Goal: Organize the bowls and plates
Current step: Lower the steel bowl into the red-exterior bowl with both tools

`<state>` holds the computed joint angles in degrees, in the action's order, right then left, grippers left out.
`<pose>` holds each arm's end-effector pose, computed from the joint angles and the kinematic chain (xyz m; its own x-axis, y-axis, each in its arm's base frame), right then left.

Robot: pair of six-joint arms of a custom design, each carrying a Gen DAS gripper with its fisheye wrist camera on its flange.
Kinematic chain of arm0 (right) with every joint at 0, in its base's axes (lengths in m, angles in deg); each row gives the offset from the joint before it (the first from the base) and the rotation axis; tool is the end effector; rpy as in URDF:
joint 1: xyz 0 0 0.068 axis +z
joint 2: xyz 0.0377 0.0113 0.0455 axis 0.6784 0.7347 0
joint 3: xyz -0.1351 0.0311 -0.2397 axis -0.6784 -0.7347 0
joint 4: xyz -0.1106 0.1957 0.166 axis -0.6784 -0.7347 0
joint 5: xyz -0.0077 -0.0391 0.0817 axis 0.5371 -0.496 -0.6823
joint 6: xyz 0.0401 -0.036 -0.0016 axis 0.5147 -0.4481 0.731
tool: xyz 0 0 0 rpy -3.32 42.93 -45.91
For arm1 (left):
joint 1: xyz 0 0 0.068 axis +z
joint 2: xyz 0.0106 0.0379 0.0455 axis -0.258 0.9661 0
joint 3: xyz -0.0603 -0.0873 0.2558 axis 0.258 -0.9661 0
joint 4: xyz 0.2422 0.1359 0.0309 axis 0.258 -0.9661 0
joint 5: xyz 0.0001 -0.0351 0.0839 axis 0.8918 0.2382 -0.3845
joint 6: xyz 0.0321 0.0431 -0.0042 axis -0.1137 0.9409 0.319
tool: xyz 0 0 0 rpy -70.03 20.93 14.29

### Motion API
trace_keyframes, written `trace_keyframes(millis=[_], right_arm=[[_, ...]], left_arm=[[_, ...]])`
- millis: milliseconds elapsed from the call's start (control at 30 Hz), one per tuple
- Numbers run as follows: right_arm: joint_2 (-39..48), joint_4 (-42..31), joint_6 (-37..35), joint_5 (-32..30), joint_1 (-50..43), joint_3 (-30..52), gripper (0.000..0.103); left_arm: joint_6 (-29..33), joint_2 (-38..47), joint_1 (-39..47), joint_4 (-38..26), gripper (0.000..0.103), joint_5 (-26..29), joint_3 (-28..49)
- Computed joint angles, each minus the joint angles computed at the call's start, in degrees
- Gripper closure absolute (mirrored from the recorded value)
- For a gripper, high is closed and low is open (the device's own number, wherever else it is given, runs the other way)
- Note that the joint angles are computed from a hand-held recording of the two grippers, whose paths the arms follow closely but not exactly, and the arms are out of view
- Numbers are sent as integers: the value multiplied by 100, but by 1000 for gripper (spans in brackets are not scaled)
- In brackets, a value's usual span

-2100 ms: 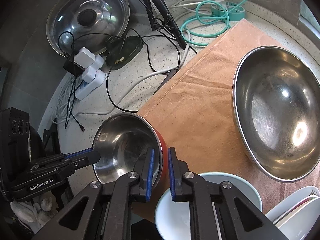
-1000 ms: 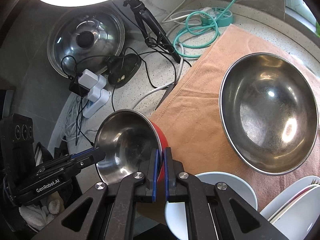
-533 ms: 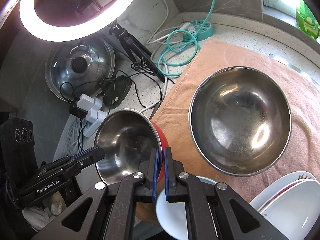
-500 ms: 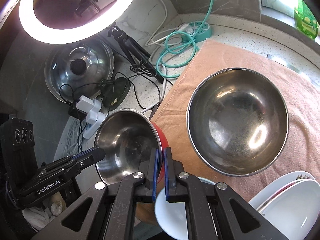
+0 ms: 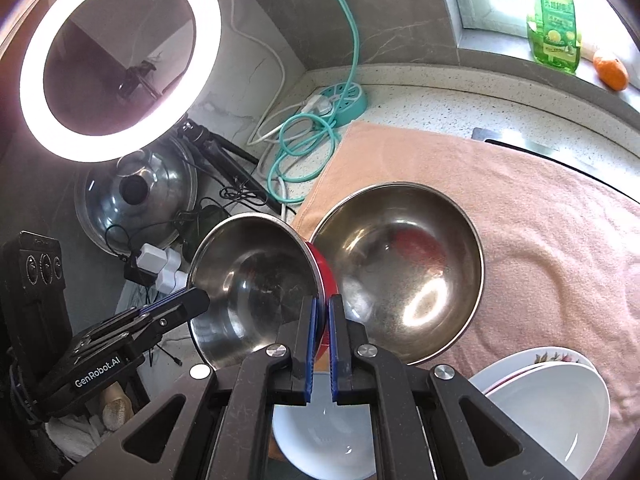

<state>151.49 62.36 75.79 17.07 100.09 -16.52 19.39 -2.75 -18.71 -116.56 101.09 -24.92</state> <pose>0.1762 0.2570 0.1712 -0.8338 0.4073 -0.3728 0.2327 0.8715 0.4317 0.2196 -0.0330 0.1933 -0.8341 0.3137 -0.4537 0.4973 0.7835 -0.3726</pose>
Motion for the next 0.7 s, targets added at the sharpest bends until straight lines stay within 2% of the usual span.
trace_keyframes(millis=[300, 700], right_arm=[[-495, -137, 267, 172, -206, -496, 97], [-367, -28, 99, -32, -658, -798, 97]], left_arm=[[-482, 606, -916, 505, 93, -234, 262], [-784, 1359, -1584, 994, 93, -626, 434]])
